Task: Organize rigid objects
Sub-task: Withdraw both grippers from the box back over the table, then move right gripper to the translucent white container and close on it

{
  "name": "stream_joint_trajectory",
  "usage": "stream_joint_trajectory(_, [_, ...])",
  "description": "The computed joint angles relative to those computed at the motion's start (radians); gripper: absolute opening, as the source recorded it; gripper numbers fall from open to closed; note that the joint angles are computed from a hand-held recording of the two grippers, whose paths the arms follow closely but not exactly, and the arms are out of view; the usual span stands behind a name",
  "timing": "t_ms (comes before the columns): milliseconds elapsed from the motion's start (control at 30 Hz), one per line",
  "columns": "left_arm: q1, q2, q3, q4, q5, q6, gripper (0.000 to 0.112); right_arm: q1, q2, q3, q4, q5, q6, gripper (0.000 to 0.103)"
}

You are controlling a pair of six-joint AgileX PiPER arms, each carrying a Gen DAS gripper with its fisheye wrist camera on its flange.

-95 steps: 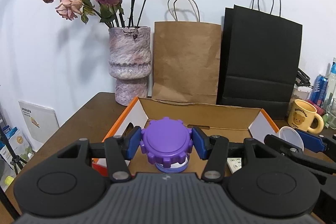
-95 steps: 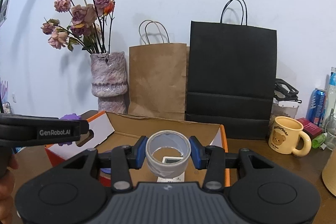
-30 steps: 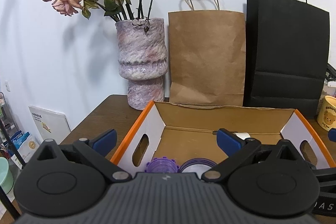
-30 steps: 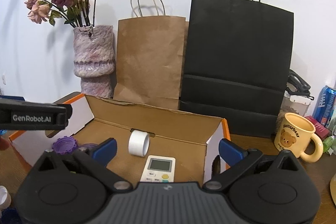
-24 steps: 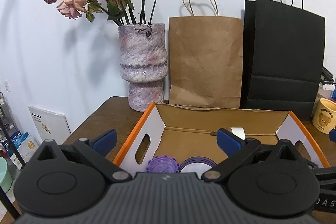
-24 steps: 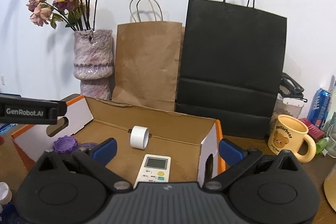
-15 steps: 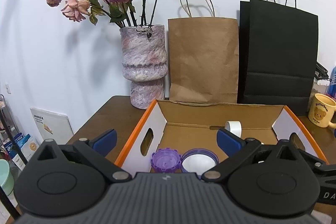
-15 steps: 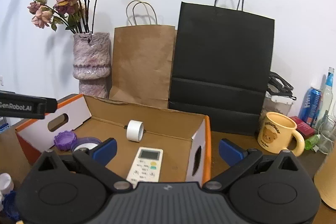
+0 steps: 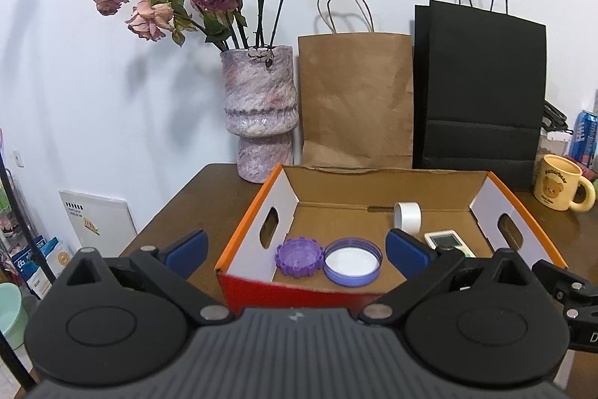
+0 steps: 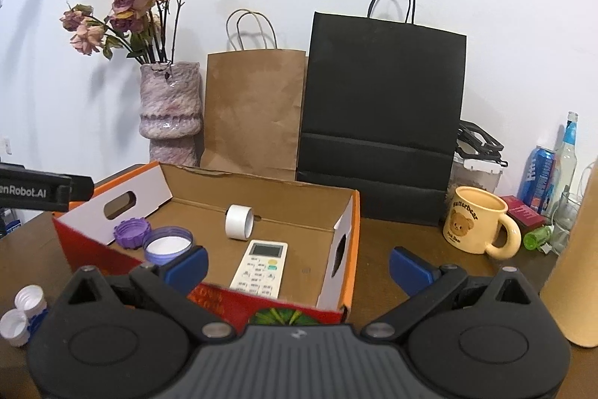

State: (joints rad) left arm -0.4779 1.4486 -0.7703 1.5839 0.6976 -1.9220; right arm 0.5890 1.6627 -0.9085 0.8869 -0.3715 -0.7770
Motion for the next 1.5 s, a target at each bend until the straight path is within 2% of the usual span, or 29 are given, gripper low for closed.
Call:
stream_joint_trajectory(233, [-0.083, -0.075, 0.073, -0.053, 0.055, 0.009, 0.103, 0.037, -0.093, 0.116, 0.000, -0.034, 0.026, 0.103])
stream_joint_trajectory(700, [-0.299, -0.204, 0.195, -0.180, 0.226, 0.017, 0.103, 0.097, -0.265, 0.310, 0.041, -0.068, 0.038, 0.103])
stream_joint_trajectory(1067, [-0.440, -0.255, 0.245, -0.265, 0.342, 0.003, 0.103, 0.127, -0.360, 0.410, 0.167, -0.059, -0.052, 0.103])
stream_joint_trajectory(1333, [-0.500, -0.257, 0.285, -0.303, 0.375, -0.028, 0.103, 0.110, -0.410, 0.480, 0.148, -0.029, -0.043, 0.103])
stream_joint_trajectory(1500, [-0.496, -0.254, 0.313, -0.308, 0.361, -0.051, 0.103, 0.095, -0.416, 0.499, 0.122, -0.014, -0.040, 0.103])
